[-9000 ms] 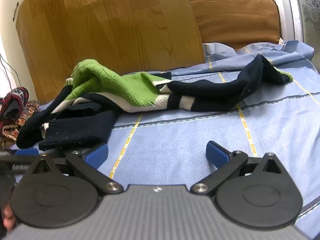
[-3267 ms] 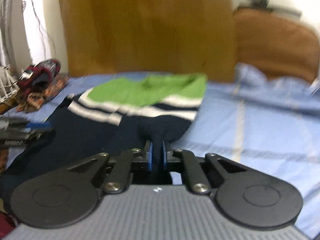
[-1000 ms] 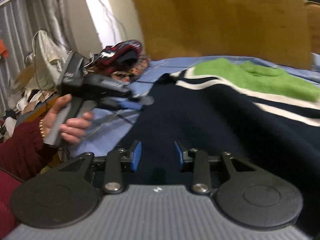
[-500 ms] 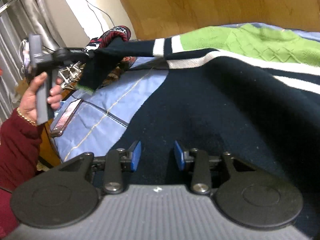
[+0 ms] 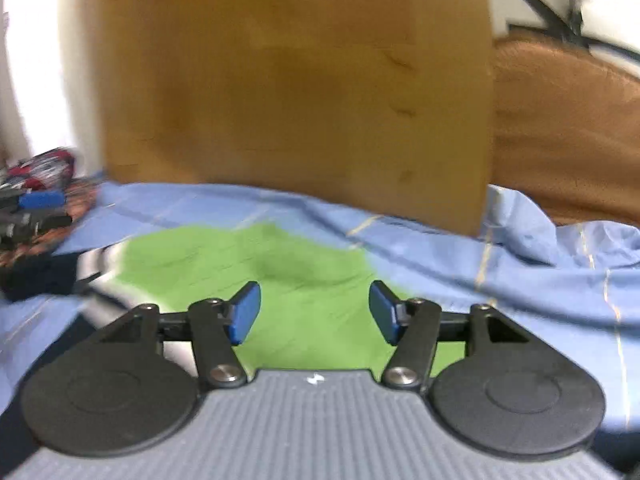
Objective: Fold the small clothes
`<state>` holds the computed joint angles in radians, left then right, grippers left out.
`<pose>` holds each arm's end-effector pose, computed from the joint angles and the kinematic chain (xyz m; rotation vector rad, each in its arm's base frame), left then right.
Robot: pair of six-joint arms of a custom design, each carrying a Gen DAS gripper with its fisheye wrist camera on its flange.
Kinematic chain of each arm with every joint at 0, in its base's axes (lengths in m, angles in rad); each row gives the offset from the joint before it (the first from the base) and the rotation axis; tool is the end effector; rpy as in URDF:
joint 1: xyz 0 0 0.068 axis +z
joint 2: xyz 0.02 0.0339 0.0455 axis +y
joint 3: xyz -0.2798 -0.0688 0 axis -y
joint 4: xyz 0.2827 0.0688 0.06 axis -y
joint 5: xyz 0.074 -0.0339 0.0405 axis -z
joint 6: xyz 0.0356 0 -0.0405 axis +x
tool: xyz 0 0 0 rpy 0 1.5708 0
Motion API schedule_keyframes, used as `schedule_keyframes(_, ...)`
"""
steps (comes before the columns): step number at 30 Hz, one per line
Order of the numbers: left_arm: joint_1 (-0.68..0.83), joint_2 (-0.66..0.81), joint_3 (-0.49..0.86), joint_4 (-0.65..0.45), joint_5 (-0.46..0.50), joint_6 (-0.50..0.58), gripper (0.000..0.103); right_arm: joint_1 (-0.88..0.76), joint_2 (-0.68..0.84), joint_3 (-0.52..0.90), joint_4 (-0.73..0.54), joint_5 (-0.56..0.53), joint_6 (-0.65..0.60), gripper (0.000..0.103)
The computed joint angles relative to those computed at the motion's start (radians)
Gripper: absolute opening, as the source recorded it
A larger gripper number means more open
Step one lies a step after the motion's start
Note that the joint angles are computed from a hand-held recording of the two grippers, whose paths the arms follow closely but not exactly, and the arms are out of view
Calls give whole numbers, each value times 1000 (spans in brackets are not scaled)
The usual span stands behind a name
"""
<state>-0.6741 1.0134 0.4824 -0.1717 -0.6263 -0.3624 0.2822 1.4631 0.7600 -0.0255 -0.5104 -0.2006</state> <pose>0.1885 -0.1239 0.1931 0.0146 2.1237 0.1085 0.3052 0.1066 0.1847 -0.7928 2.1208 0.6273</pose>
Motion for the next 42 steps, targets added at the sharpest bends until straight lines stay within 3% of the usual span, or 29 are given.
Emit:
schedule_keyframes(3, 218, 322, 138, 110, 242, 109, 77, 2, 256, 215, -50, 1, 14, 65)
schedule_keyframes(7, 362, 492, 201, 183, 442, 142, 77, 19, 447, 385, -132, -17, -23, 66)
schedule_keyframes(9, 370, 522, 209, 202, 459, 153, 71, 28, 499, 432, -169, -17, -61, 67)
schedule_keyframes(10, 367, 533, 213, 197, 464, 158, 46, 28, 502, 420, -149, -24, -79, 64)
schedule_keyframes(11, 354, 544, 223, 182, 449, 155, 25, 31, 496, 410, -144, -37, -106, 41)
schedule_keyframes(12, 334, 555, 228, 185, 405, 155, 22, 37, 484, 402, -147, -54, -122, 22)
schedule_keyframes(13, 317, 555, 221, 195, 379, 164, 14, 48, 456, 374, -122, -29, -121, 16)
schedule_keyframes(14, 297, 549, 215, 201, 357, 164, 13, 59, 435, 361, -111, -4, -113, 15)
schedule_keyframes(18, 253, 544, 240, 224, 221, 114, 12, 109, 353, 292, 91, 106, -20, 14)
schedule_keyframes(21, 261, 578, 299, 224, 148, 47, 13, 162, 393, 342, 189, 214, 20, 14)
schedule_keyframes(23, 259, 661, 358, 200, 107, 20, 16, 201, 462, 394, 218, 311, 29, 16)
schedule_keyframes(24, 255, 705, 391, 167, 89, -2, 20, 213, 500, 418, 220, 336, 44, 21)
schedule_keyframes(26, 248, 766, 429, 110, 71, -37, 25, 222, 552, 458, 164, 359, 55, 25)
schedule_keyframes(27, 236, 763, 406, 140, 53, -39, 26, 218, 552, 450, 159, 359, 55, 25)
schedule_keyframes(31, 176, 694, 337, 163, -31, -55, 33, 111, 418, 305, 198, 254, 70, 27)
schedule_keyframes(34, 85, 599, 261, 184, -93, -88, 35, -39, 257, 161, 206, 132, 95, 34)
schedule_keyframes(38, -62, 524, 214, 167, -86, -171, 41, -291, 51, -36, 184, -3, 66, 39)
schedule_keyframes(42, -187, 547, 215, 197, -49, -208, 43, -511, -99, -230, 162, -112, 40, 42)
